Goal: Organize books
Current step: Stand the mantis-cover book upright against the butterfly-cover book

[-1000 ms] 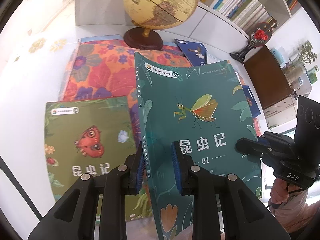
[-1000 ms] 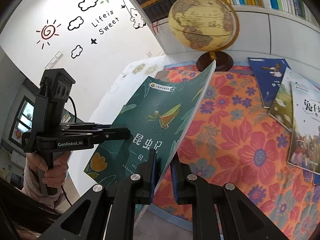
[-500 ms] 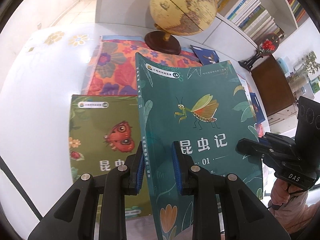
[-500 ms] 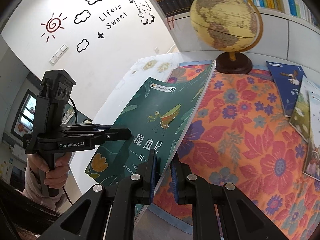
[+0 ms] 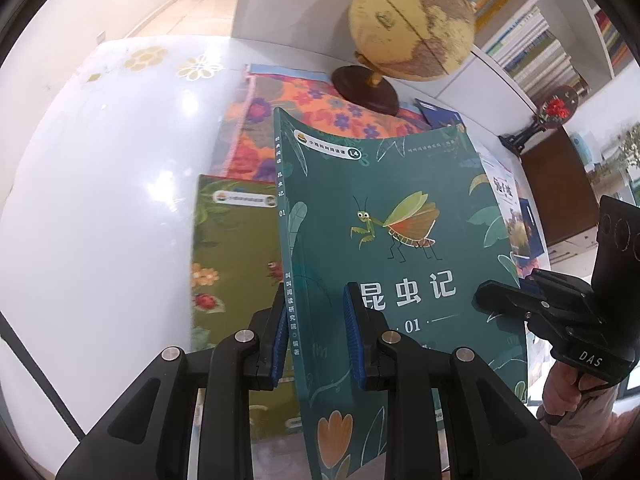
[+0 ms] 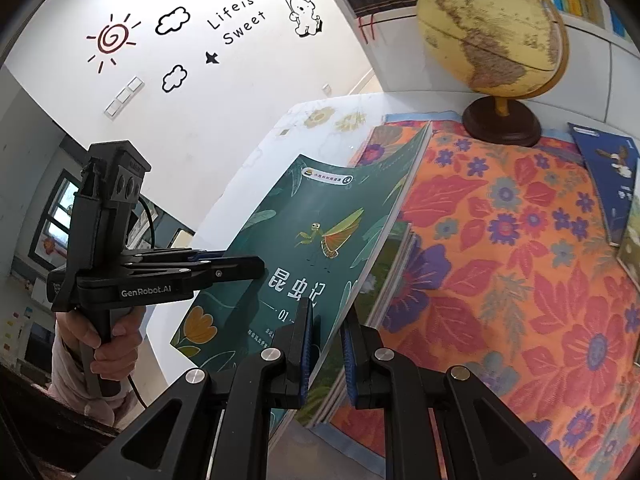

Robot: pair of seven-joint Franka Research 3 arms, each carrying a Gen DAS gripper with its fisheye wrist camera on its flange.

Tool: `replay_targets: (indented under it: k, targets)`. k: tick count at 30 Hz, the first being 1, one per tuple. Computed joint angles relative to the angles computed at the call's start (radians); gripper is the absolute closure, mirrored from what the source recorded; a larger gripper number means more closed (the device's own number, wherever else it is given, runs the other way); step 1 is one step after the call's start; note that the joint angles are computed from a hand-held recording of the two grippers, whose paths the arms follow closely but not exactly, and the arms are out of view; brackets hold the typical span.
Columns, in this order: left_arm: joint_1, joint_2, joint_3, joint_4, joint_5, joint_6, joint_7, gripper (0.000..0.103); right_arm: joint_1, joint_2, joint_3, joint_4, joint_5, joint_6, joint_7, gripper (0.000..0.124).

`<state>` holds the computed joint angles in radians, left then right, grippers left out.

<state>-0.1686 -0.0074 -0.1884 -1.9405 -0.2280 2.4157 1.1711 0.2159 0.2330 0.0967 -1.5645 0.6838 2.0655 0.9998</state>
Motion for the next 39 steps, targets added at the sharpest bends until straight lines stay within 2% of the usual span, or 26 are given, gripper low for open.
replay_targets:
  k: [28,32,39]
  targets:
    - [0.035,0.004,0.018,-0.082,-0.021,-0.008,0.007,0.079,0.046,0.098,0.027,0.059,-0.06,-0.028,0.084,0.11]
    - [0.035,0.017,0.016,-0.071,0.065,-0.038,-0.043,0.079,0.048,0.099,0.028,0.049,-0.061,-0.022,0.089,0.11]
    - [0.041,0.015,0.017,-0.083,0.051,-0.017,-0.038,0.079,0.044,0.118,0.022,0.05,-0.078,-0.049,0.123,0.11]
